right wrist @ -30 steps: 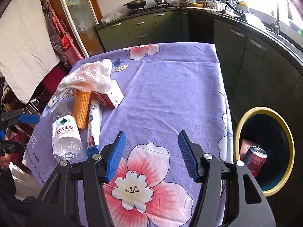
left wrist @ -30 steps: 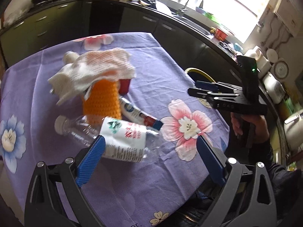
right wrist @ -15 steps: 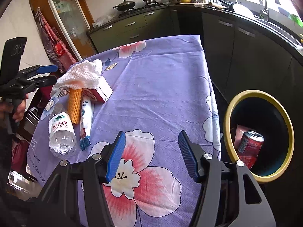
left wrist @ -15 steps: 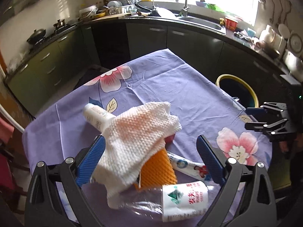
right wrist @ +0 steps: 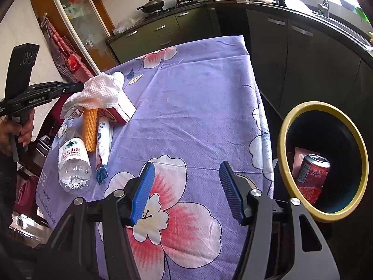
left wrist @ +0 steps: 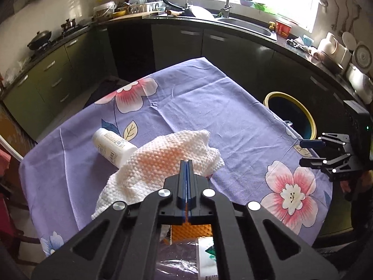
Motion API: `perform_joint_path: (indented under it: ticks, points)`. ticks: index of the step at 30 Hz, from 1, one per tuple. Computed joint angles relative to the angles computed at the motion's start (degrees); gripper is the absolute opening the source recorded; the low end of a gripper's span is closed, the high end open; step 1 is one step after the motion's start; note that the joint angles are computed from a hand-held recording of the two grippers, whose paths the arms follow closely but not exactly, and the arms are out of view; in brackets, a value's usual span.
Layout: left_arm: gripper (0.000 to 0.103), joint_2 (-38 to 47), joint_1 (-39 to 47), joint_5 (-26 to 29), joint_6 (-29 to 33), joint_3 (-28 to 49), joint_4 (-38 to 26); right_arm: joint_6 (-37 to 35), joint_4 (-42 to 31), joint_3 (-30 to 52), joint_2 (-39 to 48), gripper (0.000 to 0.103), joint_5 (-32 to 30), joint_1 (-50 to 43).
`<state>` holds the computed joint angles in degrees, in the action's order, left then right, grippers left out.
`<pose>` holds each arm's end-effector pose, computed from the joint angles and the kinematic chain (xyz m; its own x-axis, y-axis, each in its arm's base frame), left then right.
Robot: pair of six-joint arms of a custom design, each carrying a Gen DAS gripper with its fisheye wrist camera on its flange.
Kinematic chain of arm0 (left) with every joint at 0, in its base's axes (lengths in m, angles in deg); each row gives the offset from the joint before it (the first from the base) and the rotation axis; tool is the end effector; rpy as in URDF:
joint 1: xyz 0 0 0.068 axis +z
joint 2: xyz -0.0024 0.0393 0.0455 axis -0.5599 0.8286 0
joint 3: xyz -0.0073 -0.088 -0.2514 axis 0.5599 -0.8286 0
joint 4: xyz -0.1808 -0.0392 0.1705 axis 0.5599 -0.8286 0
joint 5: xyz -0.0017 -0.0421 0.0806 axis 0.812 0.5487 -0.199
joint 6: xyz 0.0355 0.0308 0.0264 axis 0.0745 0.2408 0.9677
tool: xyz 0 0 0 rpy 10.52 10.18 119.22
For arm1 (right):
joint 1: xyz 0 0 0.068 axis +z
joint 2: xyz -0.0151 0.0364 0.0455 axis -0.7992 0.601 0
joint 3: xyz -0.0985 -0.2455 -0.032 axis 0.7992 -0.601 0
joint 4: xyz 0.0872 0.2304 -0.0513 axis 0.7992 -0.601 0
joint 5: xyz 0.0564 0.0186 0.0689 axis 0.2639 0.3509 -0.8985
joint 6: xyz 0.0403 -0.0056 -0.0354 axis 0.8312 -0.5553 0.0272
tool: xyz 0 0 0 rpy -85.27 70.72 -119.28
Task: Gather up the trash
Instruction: 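Grasp the white cloth with the left gripper and lift it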
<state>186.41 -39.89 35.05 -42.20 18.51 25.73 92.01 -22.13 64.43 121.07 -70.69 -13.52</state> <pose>0.3504 -0.0516 0.1314 -0.4842 0.6439 -0.5924 0.8009 0.5988 -0.0037 0.2200 0.1690 0.0368 -0.7743 0.2705 -0.5721 0.1147 0.9491 0.2934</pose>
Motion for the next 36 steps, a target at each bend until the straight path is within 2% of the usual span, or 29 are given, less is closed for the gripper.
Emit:
perform_joint_path:
  ticks: [3,4,5,7,9,10,13,14,19,21,22,23,28,36]
  points:
    - [0.000,-1.13,-0.68,-0.57,1.92,-0.96,-0.52,-0.23,-0.02,0.74,0.20,0.058,-0.33,0.23]
    - [0.005,-2.20,-1.35,-2.06,1.85,-2.61,1.54,-0.47,-0.35,1.15,0.19,0.058,-0.37,0.40]
    - [0.029,-2.98,-1.74,-2.95,1.66,-3.95,3.46,-0.70,-0.70,1.63,0.19,0.059,-0.36,0.63]
    - [0.069,-4.44,-2.45,-4.53,1.75,-6.84,7.96,-1.02,-1.06,2.27,0.25,0.059,-0.43,0.93]
    - [0.069,-5.50,-3.08,-5.35,3.70,-8.95,10.24,-1.13,-1.38,2.63,0.23,0.059,-0.47,1.28]
    - [0.065,-5.61,-3.20,-5.40,4.29,-9.14,10.11,-1.04,-1.56,2.66,0.13,0.059,-0.44,1.40]
    - [0.034,-3.53,-3.97,-7.36,4.55,-7.00,7.58,-0.74,-1.75,2.52,0.12,0.060,-0.58,1.26]
    - [0.030,-2.46,-4.17,-8.17,4.39,-6.19,7.20,-0.59,-1.36,2.30,0.18,0.060,-0.76,1.11]
    - [0.030,-0.84,-4.81,-10.87,5.09,-7.19,10.69,-0.29,-0.51,1.72,0.25,0.060,-0.97,1.04]
    - [0.018,-1.30,-5.00,-11.27,5.50,-8.06,11.82,-0.15,-0.35,1.55,0.24,0.060,-0.96,1.03]
    - [0.006,-1.48,-5.08,-11.53,5.58,-8.15,11.73,-0.16,-0.24,1.47,0.27,0.060,-1.00,0.98]
    - [0.002,-1.62,-4.93,-11.38,5.49,-7.99,11.26,-0.15,-0.03,1.36,0.26,0.060,-1.03,0.94]
    - [0.001,-4.90,-3.29,-8.47,5.92,-8.38,9.19,-0.21,0.48,0.91,-0.20,0.060,-1.05,0.97]
    - [0.001,-12.94,1.38,-2.10,3.86,-4.72,1.76,-0.54,0.30,1.64,0.10,0.060,-1.25,1.17]
